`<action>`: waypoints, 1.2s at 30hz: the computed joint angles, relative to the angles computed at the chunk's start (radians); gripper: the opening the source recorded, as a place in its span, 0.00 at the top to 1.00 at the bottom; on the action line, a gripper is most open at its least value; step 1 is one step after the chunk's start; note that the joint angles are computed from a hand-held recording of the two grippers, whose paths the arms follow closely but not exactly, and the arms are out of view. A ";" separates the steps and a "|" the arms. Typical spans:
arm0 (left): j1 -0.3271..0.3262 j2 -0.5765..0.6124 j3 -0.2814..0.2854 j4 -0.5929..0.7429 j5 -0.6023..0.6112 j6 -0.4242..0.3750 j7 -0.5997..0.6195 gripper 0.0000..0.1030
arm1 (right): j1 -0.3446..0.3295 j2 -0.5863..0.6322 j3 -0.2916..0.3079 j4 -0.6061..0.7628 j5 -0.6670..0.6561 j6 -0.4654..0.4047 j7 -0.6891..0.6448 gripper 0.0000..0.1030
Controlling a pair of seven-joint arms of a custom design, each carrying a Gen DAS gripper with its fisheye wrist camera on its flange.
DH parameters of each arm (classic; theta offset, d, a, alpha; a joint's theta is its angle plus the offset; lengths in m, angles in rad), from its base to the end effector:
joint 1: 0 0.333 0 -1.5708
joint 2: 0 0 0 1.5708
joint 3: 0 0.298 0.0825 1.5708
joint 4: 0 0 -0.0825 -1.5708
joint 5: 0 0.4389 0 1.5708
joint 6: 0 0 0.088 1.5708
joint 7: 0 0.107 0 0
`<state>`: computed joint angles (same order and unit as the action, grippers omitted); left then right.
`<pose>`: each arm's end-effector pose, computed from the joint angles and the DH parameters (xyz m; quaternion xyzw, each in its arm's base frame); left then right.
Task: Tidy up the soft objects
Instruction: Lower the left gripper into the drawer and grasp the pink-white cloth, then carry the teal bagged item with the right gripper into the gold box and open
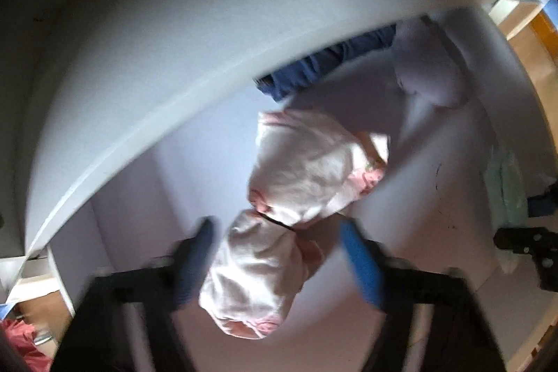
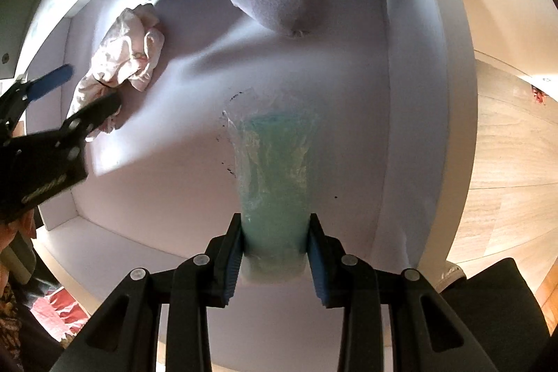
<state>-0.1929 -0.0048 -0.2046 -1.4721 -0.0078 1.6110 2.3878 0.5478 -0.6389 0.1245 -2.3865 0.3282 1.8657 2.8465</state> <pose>0.5634 -0.2378 0.6654 -0.1766 0.9817 -0.0419 0.0583 0.3243 0.2949 0.5296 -0.4174 0.8986 0.1304 0.0354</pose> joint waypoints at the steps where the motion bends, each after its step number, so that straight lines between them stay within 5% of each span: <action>1: -0.002 -0.005 -0.002 -0.009 0.014 0.003 0.004 0.51 | 0.001 0.000 0.001 -0.001 0.000 0.002 0.000 0.67; 8: 0.017 -0.046 0.012 -0.038 0.028 -0.061 0.055 0.54 | 0.004 0.041 0.013 0.041 -0.016 0.001 -0.011 0.67; 14: 0.045 -0.064 0.020 -0.062 0.095 -0.092 -0.021 0.54 | 0.010 0.054 0.021 0.065 -0.020 -0.022 -0.001 0.67; 25: 0.036 0.040 0.016 0.060 0.147 -0.171 -0.173 0.54 | 0.014 -0.049 0.037 0.052 -0.022 0.047 0.109 0.67; 36: 0.082 0.092 0.061 0.119 0.123 -0.193 -0.131 0.54 | 0.027 -0.084 0.031 0.156 -0.028 0.040 0.161 0.67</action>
